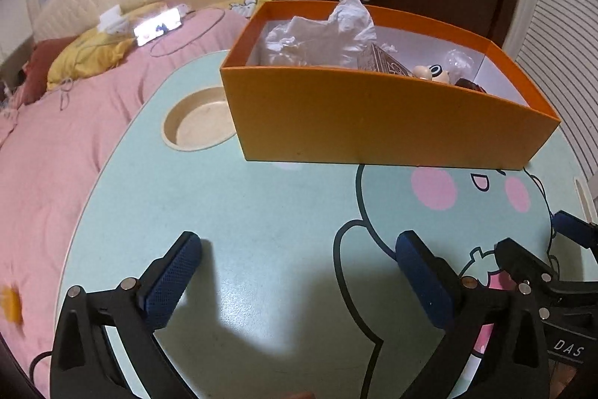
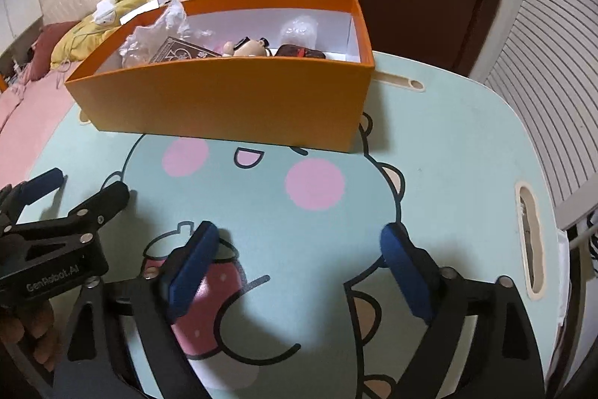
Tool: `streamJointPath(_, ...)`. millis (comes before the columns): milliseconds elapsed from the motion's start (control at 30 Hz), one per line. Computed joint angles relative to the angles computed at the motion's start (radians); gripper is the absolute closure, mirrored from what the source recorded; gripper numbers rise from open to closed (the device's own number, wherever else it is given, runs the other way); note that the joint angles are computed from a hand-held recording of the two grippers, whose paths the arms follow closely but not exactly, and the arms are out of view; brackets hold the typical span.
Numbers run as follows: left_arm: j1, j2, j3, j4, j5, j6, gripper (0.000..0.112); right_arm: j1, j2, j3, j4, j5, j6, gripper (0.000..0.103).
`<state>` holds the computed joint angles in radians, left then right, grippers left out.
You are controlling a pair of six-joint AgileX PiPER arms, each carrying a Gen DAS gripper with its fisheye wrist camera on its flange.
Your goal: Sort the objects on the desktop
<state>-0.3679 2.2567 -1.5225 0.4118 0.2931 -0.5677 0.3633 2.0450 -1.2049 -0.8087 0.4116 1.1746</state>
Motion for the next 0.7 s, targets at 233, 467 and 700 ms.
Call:
streamJointPath(233, 0.008, -0.002, -0.012, -0.035, 0.011, 0.045, 0.009, -0.019, -0.004, 0.012, 0.009, -0.007, -0.005, 0.000)
streamJointPath(467, -0.023, -0.023, 0.021, 0.054, 0.013, -0.069, 0.009, -0.015, -0.013, 0.009, 0.027, 0.003, -0.026, 0.000)
streamJointPath(700, -0.025, -0.022, 0.018, 0.052, 0.015, -0.068, 0.009, -0.006, -0.007, -0.002, 0.028, 0.012, -0.019, 0.000)
